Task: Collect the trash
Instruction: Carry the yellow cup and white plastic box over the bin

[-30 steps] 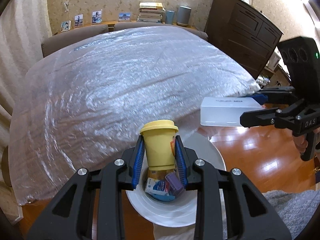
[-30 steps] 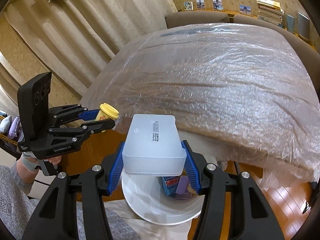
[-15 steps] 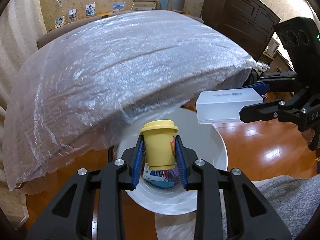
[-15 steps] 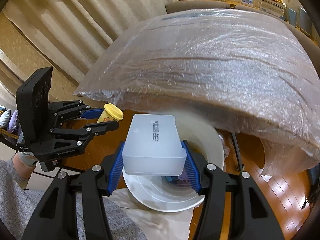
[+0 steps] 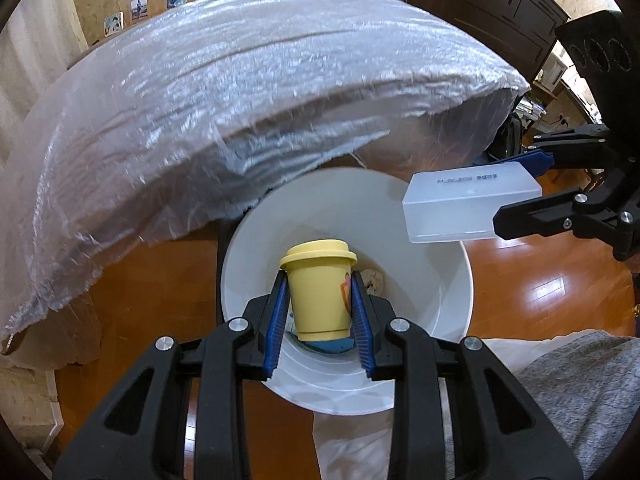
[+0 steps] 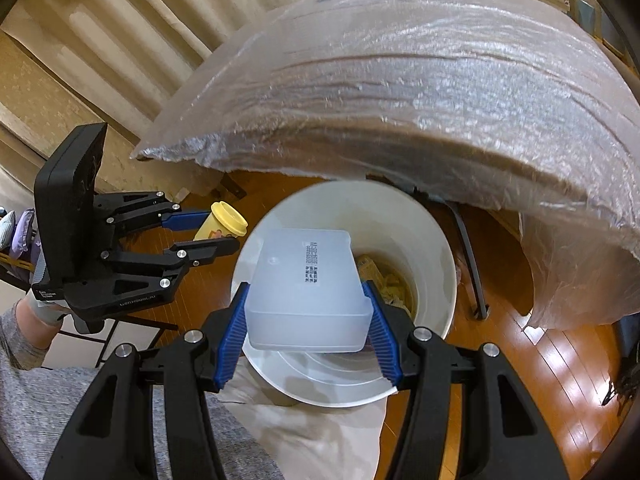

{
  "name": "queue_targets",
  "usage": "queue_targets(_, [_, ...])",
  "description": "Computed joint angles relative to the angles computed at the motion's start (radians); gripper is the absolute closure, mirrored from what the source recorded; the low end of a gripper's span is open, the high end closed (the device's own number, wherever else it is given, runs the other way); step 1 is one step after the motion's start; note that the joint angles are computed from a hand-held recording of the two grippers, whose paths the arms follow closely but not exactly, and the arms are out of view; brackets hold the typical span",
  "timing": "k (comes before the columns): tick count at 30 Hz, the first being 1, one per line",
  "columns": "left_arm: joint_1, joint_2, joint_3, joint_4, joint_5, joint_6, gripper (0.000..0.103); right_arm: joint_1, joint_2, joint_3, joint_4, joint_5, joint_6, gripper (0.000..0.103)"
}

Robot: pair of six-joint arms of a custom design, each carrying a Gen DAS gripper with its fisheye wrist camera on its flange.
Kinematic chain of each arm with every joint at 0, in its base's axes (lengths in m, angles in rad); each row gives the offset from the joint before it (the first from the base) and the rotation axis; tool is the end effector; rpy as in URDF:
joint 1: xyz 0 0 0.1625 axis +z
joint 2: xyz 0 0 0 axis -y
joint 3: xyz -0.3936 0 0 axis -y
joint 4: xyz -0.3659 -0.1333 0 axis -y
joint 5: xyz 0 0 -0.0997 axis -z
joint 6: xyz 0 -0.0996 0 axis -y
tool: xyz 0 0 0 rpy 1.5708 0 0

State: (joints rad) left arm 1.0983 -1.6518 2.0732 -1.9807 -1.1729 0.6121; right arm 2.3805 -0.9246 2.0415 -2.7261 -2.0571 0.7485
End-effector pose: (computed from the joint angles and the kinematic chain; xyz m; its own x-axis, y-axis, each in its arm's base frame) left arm -0.0293 -0.4350 0.3122 -0.4087 0.8582 -0.3105 0.8430 0.4854 0.2320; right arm 0.4222 -0.2824 0.0637 -0.9487 0.0091 0.3161 -0.1063 0.9322 -0.3460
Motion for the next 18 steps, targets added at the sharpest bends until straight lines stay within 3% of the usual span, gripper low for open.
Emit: queue_targets(18, [0.029, 0.066, 0.079, -0.086, 0.096, 0.012, 0.071, -0.037, 0.086, -0.023, 0.030, 0.012, 0.001, 0.048])
